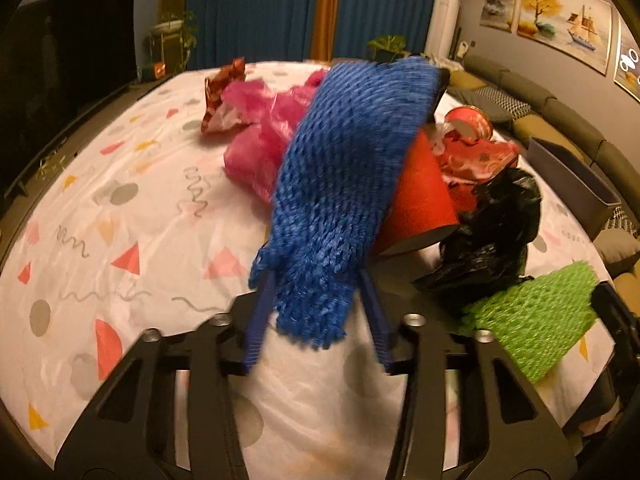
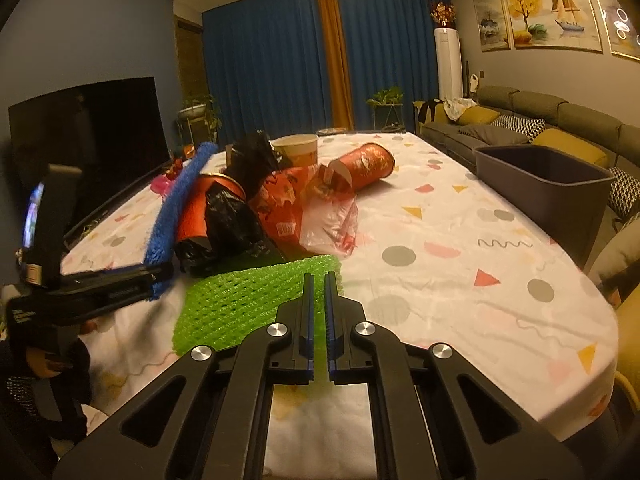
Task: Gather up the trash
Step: 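Grasp the green foam net with the right tool while the left tool grasps the blue foam net, then carry both foam nets over the grey bin with both tools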
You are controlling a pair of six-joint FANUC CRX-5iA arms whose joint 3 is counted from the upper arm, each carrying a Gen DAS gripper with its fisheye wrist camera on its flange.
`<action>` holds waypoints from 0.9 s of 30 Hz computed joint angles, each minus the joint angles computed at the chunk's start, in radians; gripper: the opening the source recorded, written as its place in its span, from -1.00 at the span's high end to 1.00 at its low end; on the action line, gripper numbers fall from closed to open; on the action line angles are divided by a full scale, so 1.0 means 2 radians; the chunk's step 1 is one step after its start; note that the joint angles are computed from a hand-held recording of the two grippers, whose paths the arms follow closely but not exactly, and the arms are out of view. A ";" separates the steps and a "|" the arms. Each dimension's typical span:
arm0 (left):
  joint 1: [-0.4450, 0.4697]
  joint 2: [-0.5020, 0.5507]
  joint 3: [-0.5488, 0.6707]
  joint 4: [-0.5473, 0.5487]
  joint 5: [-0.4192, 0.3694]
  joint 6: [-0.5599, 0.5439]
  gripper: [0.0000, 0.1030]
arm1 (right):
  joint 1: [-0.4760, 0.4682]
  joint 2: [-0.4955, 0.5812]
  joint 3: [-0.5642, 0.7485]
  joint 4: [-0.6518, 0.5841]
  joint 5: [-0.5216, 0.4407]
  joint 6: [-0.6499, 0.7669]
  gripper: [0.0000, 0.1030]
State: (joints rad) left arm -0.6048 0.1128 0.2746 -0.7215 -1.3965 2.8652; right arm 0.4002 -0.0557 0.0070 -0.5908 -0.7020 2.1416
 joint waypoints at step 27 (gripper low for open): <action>-0.089 -0.024 0.043 -0.128 -0.025 0.038 0.92 | -0.059 -0.020 0.044 -0.107 -0.003 0.072 0.90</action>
